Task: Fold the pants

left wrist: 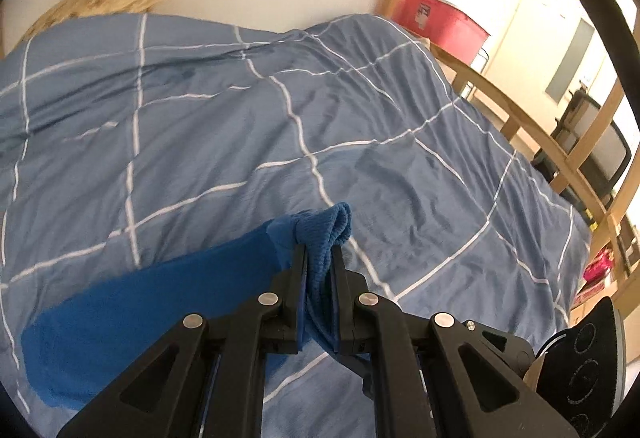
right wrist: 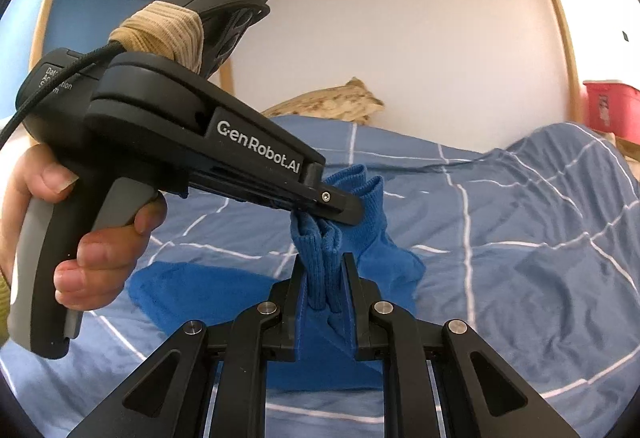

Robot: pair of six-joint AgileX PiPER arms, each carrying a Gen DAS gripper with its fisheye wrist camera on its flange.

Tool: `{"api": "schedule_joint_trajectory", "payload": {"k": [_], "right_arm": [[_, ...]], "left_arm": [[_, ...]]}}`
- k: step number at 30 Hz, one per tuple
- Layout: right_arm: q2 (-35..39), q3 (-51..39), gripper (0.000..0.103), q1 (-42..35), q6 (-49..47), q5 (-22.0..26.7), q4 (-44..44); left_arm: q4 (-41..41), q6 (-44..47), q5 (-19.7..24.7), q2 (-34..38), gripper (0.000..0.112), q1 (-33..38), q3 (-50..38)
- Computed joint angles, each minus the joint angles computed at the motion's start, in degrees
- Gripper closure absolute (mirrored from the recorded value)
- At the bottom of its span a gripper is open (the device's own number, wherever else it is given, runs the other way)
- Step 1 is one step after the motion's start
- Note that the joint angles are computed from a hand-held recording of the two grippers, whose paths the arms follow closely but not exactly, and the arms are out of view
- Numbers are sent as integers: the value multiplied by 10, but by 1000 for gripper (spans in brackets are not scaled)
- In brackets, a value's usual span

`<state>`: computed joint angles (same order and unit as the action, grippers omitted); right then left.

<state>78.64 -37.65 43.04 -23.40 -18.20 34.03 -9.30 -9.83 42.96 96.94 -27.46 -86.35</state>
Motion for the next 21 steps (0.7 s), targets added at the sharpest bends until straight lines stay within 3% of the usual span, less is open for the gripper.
{"api": "schedule_joint_trajectory", "payload": {"k": [3, 6, 11, 18, 21], "right_arm": [[31, -35, 86, 42, -128, -11, 125], [74, -73, 86, 69, -190, -16, 189], [163, -146, 87, 93, -267, -4, 267], [258, -208, 86, 115, -365, 8, 371], [274, -219, 73, 111, -392, 26, 411]], "left_arm": [[-63, 59, -18, -23, 102, 44, 47], [-128, 126, -40, -38, 102, 94, 104], [-253, 265, -55, -25, 102, 171, 173], [-363, 405, -62, 25, 102, 225, 216], [-370, 420, -81, 37, 102, 236, 226]]}}
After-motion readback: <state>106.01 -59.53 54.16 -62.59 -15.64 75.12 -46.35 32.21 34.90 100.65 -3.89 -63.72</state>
